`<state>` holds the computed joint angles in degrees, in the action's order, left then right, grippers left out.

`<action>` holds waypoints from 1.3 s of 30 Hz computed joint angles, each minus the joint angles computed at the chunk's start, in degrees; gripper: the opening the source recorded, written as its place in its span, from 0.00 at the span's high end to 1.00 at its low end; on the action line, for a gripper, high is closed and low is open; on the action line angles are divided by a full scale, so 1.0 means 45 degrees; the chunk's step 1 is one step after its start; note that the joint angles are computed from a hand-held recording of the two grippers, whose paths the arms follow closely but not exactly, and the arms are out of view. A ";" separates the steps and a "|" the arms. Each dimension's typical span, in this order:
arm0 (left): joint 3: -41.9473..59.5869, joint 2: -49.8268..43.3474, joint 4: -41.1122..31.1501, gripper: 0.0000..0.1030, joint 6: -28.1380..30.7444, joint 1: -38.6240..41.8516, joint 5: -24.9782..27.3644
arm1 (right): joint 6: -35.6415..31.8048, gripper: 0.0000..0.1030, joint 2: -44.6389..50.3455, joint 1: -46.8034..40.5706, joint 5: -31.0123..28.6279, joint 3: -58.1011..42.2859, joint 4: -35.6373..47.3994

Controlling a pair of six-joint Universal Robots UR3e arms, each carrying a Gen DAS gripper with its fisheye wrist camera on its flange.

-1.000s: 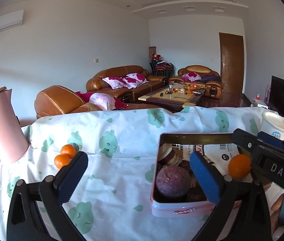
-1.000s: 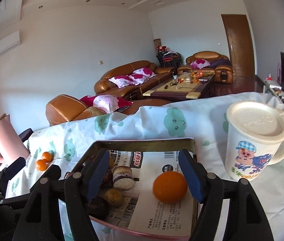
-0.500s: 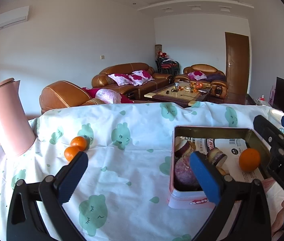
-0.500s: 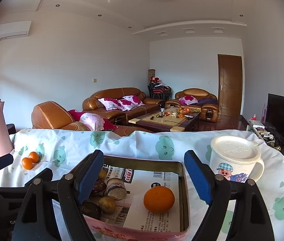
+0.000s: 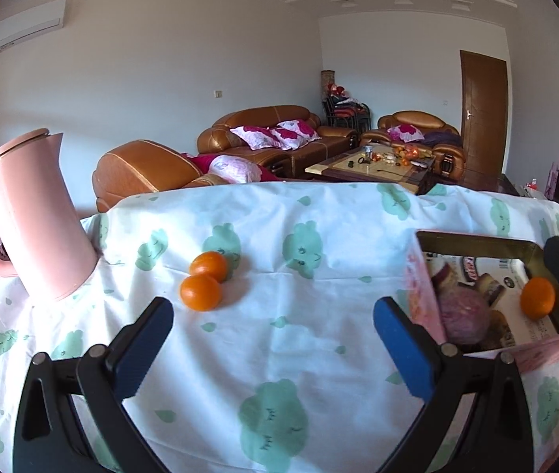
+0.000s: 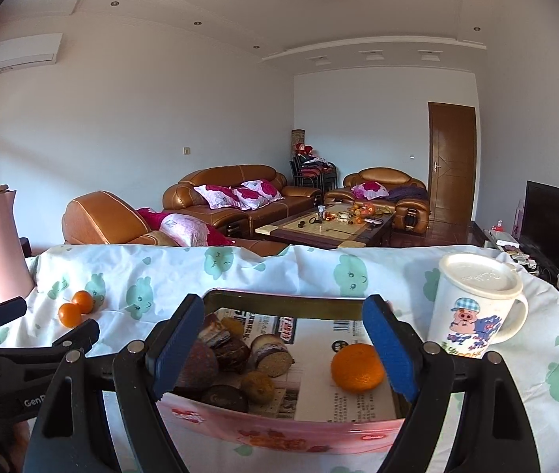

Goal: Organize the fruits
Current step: 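Release purple fruit into the tin with left tool while right tool releases roll cake, then grasp a small orange with left tool while right tool grasps another orange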

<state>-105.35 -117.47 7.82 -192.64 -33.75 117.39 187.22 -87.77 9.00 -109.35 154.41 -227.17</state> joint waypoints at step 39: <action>-0.2985 0.2181 -0.0820 0.57 0.1946 0.7790 -0.6331 | 0.2530 0.19 0.6162 0.3608 0.1795 -1.1911 0.9297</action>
<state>-118.79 -107.66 4.14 -183.88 1.30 88.90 198.61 -60.04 25.23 -101.27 100.81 -185.33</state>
